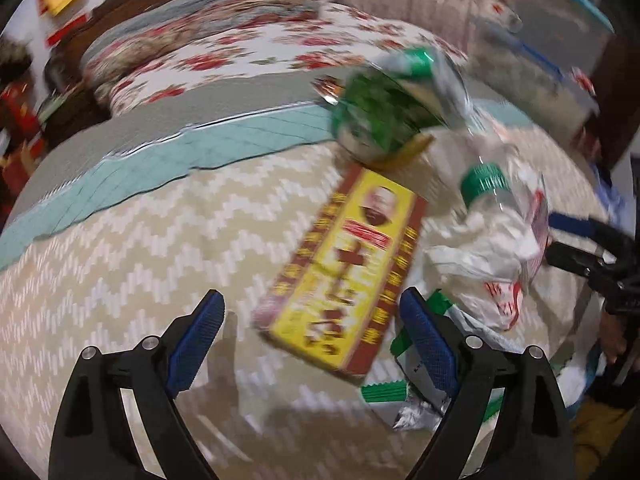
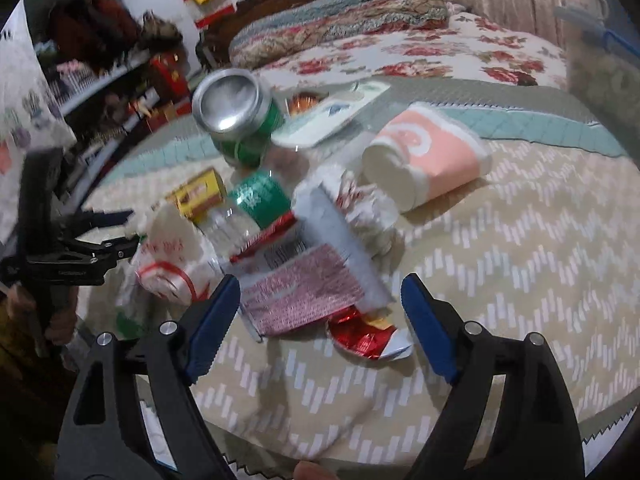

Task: Collect trash
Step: 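Grasp the yellow spice box with the left tool while the right grasps the red wrapper, then carry both items to the wastebasket and open both tools to drop them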

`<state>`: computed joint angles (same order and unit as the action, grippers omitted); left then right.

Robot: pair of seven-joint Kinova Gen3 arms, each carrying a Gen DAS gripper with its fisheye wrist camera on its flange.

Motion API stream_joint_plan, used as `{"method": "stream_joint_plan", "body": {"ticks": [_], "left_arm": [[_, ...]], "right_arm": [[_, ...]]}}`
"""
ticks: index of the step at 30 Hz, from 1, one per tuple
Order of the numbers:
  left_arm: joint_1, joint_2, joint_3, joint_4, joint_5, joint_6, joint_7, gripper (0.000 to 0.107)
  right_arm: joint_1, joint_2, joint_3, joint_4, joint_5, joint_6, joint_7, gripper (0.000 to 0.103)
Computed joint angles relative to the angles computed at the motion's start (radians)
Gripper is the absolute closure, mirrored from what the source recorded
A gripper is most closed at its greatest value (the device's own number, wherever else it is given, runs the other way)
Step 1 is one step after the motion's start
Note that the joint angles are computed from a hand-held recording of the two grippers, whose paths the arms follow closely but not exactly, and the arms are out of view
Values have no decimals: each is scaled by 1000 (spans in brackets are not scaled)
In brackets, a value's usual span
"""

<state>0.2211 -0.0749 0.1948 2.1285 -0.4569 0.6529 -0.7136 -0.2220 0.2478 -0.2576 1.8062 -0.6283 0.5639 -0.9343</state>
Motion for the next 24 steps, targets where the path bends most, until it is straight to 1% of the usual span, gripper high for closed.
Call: {"method": "stream_joint_plan", "body": {"ticks": [1, 2, 3, 4, 5, 6, 7, 8, 9, 11, 13, 15, 17, 19, 20, 21, 22, 23, 24], "left_arm": [[-8, 20, 9, -11, -8, 0, -1, 24], [-2, 24, -1, -10, 1, -16, -10, 29], [7, 24, -30, -5, 25, -48, -34, 36], [16, 17, -55, 1, 60, -73, -58, 37], [9, 16, -62, -2, 78, -81, -76, 37], [-5, 9, -51, 3, 80, -87, -77, 38], [-30, -8, -21, 14, 66, -86, -62, 39], [-37, -22, -6, 18, 39, -74, -31, 40], [-33, -42, -10, 25, 26, -66, -15, 40], [-58, -118, 3, 53, 16, -59, 23, 40], [-81, -198, -8, 68, 59, -51, 12, 41], [-88, -264, -41, 76, 116, -52, -31, 41], [-89, -324, -50, 75, 162, -52, -63, 41], [-77, -360, -56, 64, 209, -72, -104, 41], [-67, -367, -60, 59, 235, -87, -126, 41], [-51, -365, -64, 47, 262, -100, -152, 41], [-39, -352, -59, 28, 284, -111, -176, 41], [-30, -331, -62, 10, 307, -125, -207, 41], [-2, -303, -76, -13, 335, -141, -242, 41]], "right_arm": [[-26, 0, 12, 1, 37, -16, -26, 20], [-42, 1, 16, 3, 61, -28, -44, 20], [-61, 4, 23, 1, 93, -35, -71, 20], [-74, 12, 29, -10, 120, -30, -97, 20], [-93, 18, 45, -15, 131, -27, -107, 22], [-129, 15, 79, -11, 127, -34, -102, 28], [-146, 12, 96, -7, 118, -40, -86, 57], [-145, 14, 106, -8, 94, -29, -55, 69], [-125, 19, 101, -17, 53, -5, -18, 69], [-40, 4, 48, -11, -28, 10, 47, 71], [53, -9, -19, 4, -106, 4, 128, 72], [146, -25, -77, 18, -187, 8, 194, 73], [238, -37, -137, 41, -269, -12, 258, 74], [318, -38, -167, 51, -349, -8, 304, 74], [338, -34, -163, 50, -377, 2, 311, 74], [347, -23, -143, 43, -389, 18, 302, 74], [374, -3, -141, 25, -385, 50, 284, 74], [420, 31, -156, 1, -390, 90, 260, 74], [467, 69, -174, -18, -410, 131, 233, 74]]}}
